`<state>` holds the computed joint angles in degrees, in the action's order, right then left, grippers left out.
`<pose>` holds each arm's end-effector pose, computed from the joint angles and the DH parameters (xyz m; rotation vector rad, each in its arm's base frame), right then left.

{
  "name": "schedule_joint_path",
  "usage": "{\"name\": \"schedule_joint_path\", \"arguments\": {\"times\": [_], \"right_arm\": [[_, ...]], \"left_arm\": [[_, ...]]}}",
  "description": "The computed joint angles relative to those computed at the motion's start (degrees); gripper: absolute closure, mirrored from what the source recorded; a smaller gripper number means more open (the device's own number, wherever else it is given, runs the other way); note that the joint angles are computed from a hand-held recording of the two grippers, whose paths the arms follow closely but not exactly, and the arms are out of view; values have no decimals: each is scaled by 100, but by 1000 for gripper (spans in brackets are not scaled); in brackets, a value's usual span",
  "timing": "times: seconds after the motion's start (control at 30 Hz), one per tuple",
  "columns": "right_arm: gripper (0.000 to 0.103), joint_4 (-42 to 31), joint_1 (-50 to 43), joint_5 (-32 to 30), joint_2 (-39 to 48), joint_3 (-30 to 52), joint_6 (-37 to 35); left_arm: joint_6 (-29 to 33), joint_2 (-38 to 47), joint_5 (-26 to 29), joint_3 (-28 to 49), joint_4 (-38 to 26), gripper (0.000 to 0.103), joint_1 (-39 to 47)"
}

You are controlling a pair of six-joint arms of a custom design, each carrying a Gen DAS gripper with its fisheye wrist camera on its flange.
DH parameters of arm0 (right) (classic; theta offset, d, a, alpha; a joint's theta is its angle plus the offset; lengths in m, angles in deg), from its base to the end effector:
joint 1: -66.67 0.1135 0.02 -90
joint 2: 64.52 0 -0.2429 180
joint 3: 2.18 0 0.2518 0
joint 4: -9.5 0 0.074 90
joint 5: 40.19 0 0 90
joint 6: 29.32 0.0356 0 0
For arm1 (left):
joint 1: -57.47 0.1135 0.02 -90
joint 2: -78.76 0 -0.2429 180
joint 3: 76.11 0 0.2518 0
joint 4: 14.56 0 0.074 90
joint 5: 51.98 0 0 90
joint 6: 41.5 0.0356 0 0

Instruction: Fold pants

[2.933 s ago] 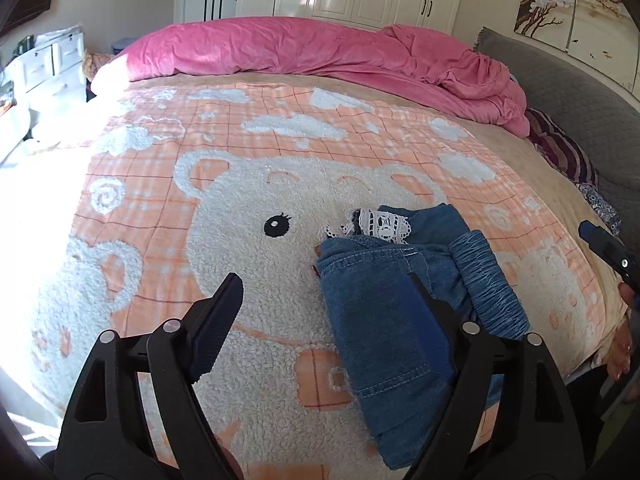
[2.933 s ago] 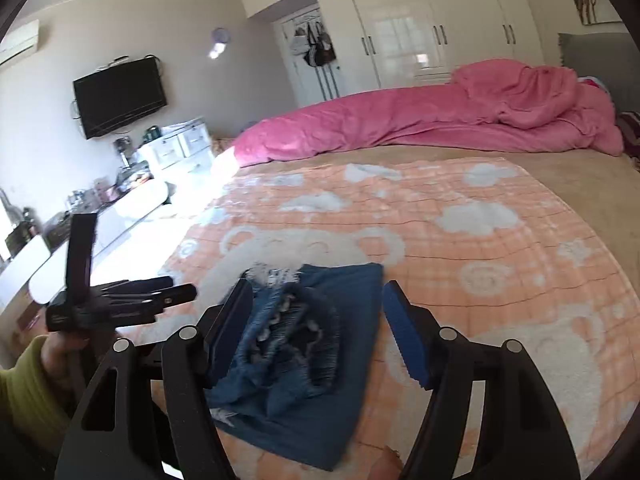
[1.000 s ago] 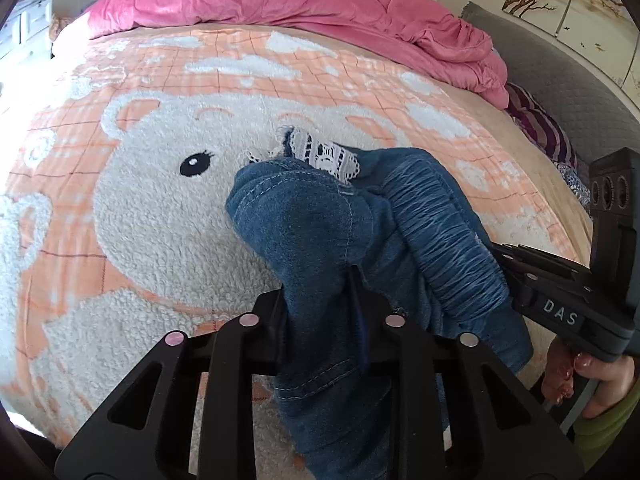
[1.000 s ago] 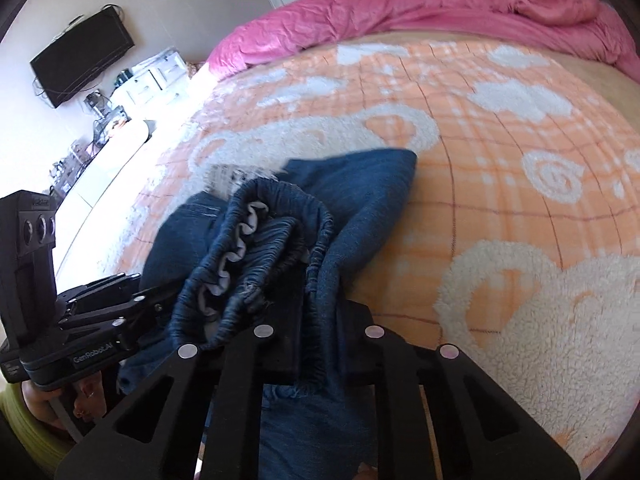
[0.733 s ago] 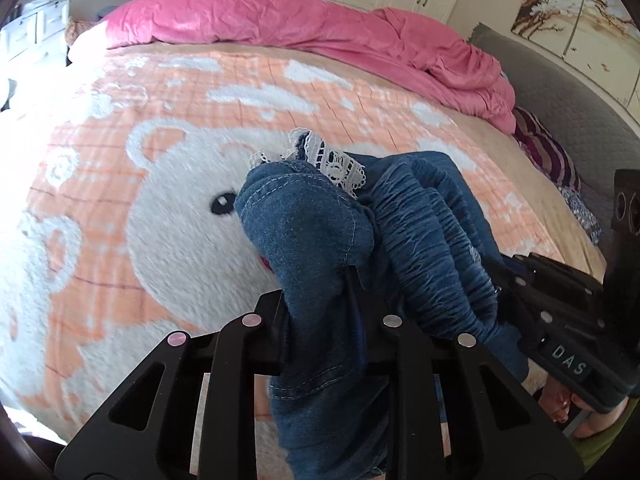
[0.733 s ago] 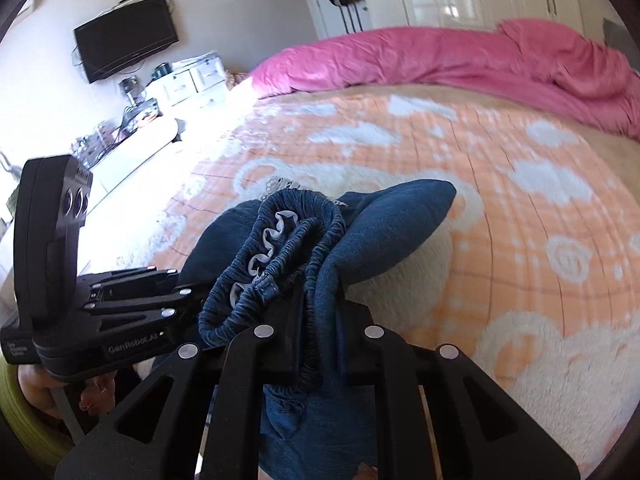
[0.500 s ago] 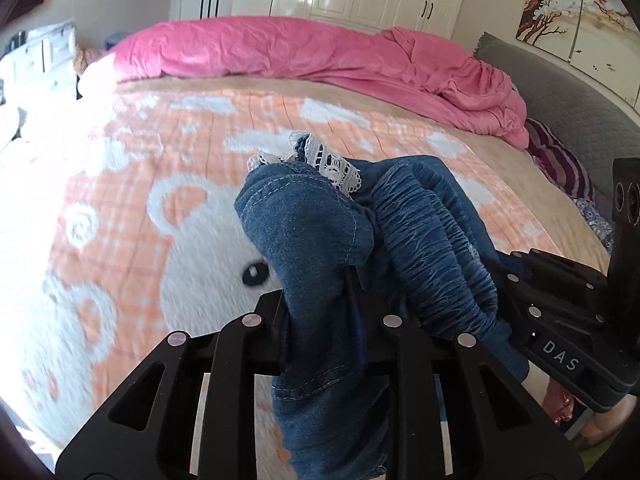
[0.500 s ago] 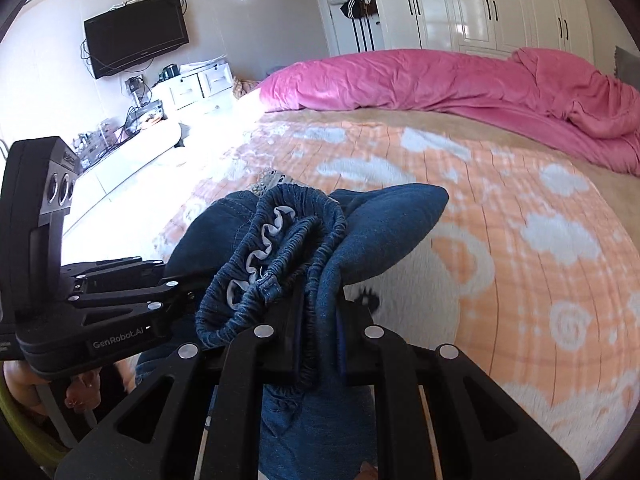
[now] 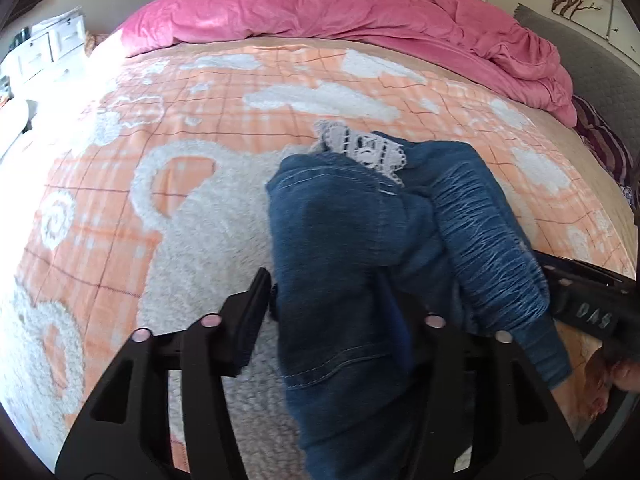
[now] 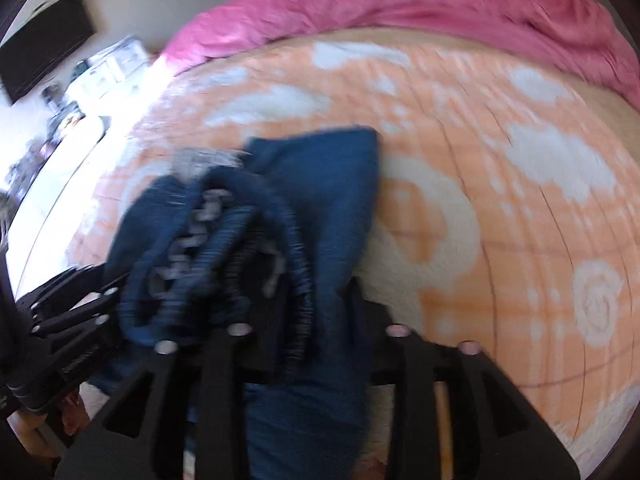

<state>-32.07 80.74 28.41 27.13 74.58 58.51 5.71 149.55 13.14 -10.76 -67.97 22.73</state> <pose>0.3165 0.0927 0.2023 -0.5027 2.4978 0.5575 0.2105 -0.1277 0.2280 -0.3229 2.4384 -0.0062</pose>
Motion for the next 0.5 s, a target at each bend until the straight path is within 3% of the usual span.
{"name": "schedule_joint_path", "arguments": {"times": [0.13, 0.27, 0.37, 0.5], "right_arm": [[39, -91, -189, 109, -522, -354, 15], [36, -221, -390, 222, -1493, -997, -95], [19, -348, -639, 66, -2522, -1595, -329], [11, -801, -947, -189, -4019, -2301, -683]], "left_arm": [[-404, -535, -128, -245, -465, 35, -238], [-1055, -1193, -325, -355, -1124, 28, -715], [-2019, -1627, -746, -349, -1866, 23, -1607], [-3885, -1608, -1554, -159, -3001, 11, -3328]]}}
